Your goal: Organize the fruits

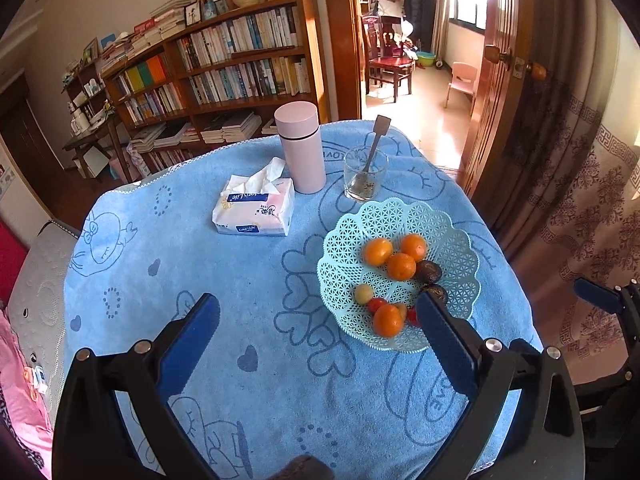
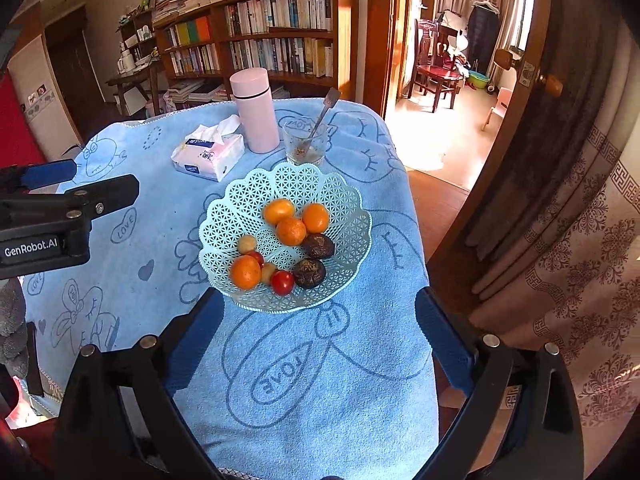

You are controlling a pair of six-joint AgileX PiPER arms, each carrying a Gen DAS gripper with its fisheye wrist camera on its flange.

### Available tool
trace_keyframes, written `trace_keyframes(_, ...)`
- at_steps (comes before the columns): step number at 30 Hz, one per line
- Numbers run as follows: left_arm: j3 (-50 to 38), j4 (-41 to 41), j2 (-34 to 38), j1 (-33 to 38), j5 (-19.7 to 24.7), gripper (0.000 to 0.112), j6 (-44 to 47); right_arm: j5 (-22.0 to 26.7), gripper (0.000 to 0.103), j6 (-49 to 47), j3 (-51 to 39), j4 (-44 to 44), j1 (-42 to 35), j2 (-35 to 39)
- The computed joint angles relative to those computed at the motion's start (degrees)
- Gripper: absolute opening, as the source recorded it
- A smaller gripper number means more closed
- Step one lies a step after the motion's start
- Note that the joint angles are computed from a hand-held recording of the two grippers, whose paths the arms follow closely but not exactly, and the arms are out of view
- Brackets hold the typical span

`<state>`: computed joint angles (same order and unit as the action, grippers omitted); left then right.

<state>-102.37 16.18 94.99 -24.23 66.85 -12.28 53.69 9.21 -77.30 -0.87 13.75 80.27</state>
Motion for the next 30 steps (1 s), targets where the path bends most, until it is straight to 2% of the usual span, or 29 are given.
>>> trace_keyframes(8, -3.3, 0.2, 3.3, -2.0, 1.2, 0.098, 0.7, -0.2, 0.098, -2.2, 0.5, 1.6, -2.3, 0.0)
trace_keyframes(16, -3.5, -1.4, 4.6, -1.9, 0.6, 0.098, 1.8, 0.0, 0.098, -3.2, 1.4, 2.3, -3.3, 0.5)
trace_keyframes(24, -0.2, -2.5, 3.2, 0.5, 0.4, 0.098, 2.5, 0.3, 0.098, -2.1, 2.3, 2.6, -1.0, 1.5)
trace_keyframes(30, 6.0, -3.8, 0.4, 5.4, 0.3, 0.098, 2.0, 0.6, 0.098, -1.1, 2.2, 4.0, 2.8, 4.3)
